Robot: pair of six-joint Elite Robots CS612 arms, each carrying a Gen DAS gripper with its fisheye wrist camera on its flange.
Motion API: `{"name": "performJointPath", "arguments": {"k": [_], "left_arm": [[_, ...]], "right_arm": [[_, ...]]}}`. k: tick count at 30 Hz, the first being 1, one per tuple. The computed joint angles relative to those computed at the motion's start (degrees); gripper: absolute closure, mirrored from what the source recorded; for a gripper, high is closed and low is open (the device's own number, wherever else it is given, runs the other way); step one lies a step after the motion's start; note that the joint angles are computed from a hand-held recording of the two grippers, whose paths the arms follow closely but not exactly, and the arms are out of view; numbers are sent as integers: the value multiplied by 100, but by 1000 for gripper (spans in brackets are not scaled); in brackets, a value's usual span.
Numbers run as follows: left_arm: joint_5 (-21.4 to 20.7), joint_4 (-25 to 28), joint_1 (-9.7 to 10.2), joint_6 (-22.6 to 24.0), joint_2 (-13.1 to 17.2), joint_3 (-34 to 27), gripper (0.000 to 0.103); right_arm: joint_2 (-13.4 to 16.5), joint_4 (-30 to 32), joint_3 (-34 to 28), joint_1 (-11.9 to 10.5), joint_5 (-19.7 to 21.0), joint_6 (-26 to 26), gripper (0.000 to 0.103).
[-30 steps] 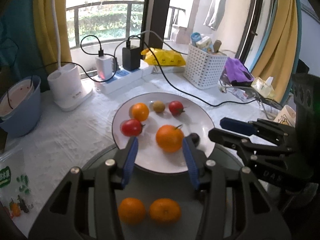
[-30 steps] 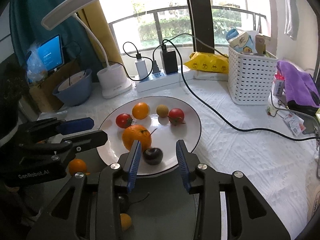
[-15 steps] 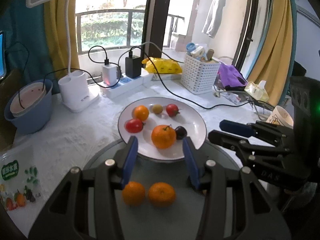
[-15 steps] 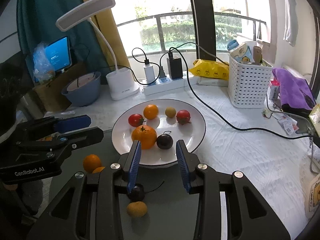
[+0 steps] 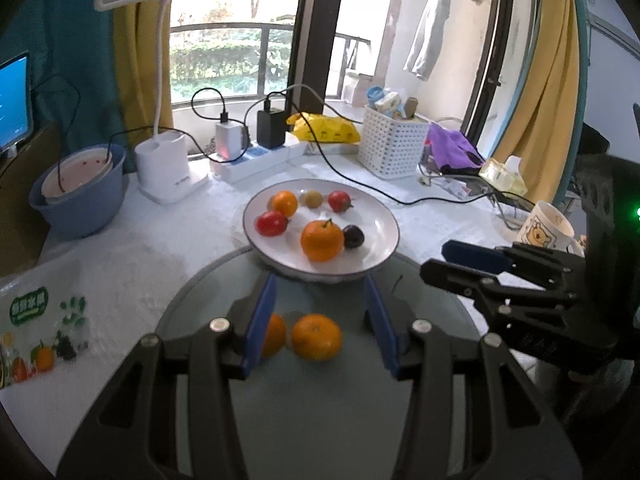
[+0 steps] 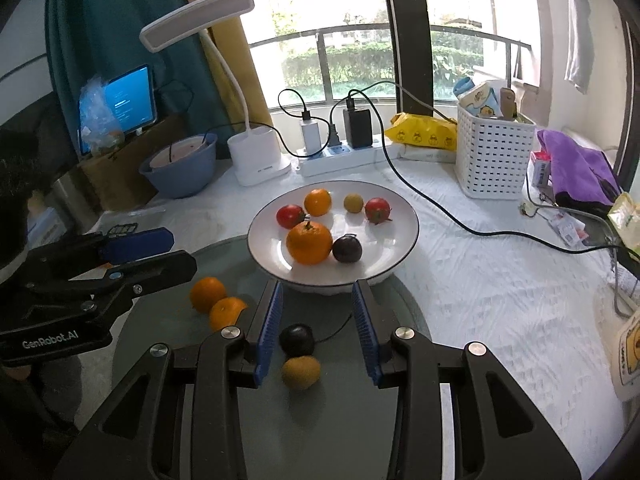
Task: Organize fruits
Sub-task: 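Move both grippers back over the turntable toward the remaining fruit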
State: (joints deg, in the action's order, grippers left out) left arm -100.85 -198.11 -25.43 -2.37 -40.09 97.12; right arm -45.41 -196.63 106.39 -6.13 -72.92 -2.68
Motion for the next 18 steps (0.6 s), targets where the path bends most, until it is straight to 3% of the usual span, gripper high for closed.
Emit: {"name": "performJointPath", "arguments": {"k": [18], "left_arm": [[29, 43, -34, -188, 41, 277, 55]], "right_arm": [[2, 174, 270, 1, -8, -59, 65]]}}
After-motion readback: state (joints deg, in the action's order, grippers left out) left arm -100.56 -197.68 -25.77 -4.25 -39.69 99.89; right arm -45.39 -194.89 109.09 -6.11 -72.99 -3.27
